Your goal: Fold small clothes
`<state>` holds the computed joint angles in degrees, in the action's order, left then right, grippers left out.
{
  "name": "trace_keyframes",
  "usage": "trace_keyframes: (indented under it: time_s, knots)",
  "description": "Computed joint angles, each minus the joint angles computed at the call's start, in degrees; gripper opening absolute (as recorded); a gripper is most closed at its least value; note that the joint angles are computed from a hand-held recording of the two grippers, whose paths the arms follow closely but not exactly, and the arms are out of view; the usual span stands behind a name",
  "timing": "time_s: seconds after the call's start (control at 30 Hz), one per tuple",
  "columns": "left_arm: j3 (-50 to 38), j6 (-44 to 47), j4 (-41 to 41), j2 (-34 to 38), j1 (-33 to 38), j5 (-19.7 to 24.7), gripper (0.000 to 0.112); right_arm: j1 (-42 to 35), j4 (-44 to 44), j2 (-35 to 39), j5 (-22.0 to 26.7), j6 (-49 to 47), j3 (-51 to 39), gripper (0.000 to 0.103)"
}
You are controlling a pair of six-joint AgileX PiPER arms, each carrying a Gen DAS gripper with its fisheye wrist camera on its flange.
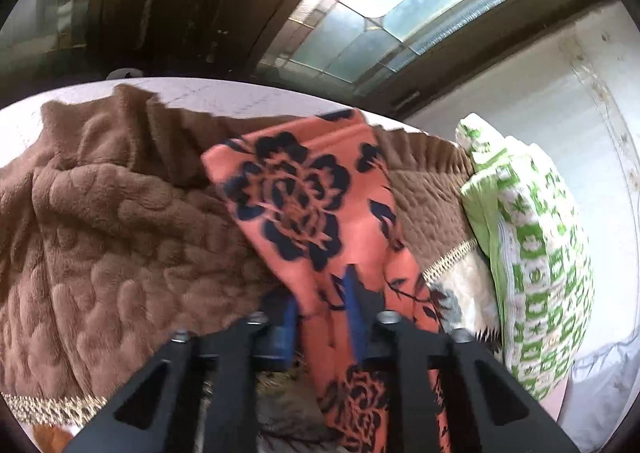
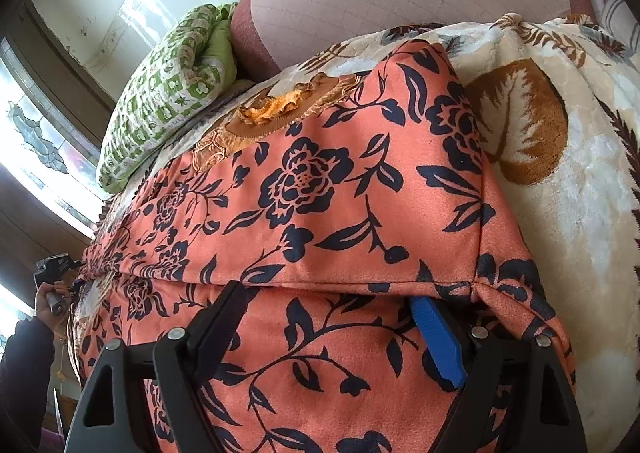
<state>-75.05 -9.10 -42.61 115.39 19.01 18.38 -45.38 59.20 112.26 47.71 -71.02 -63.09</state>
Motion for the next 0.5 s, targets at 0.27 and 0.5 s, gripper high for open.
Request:
trace_keyframes:
  time_s: [0.27, 0.5]
  knots:
    - [0.38, -2.56, 9.38, -5.71, -3.43, -0.92, 0.005, -1.38, 0.12, 0.60, 1.62, 3.03, -2.05, 0.064]
    - [-8.76, -16.05, 31.06, -12.14, -16.19, 7.52, 0.004, -4.10, 2.14, -1.37, 6.50, 3.23, -2.76, 0.063]
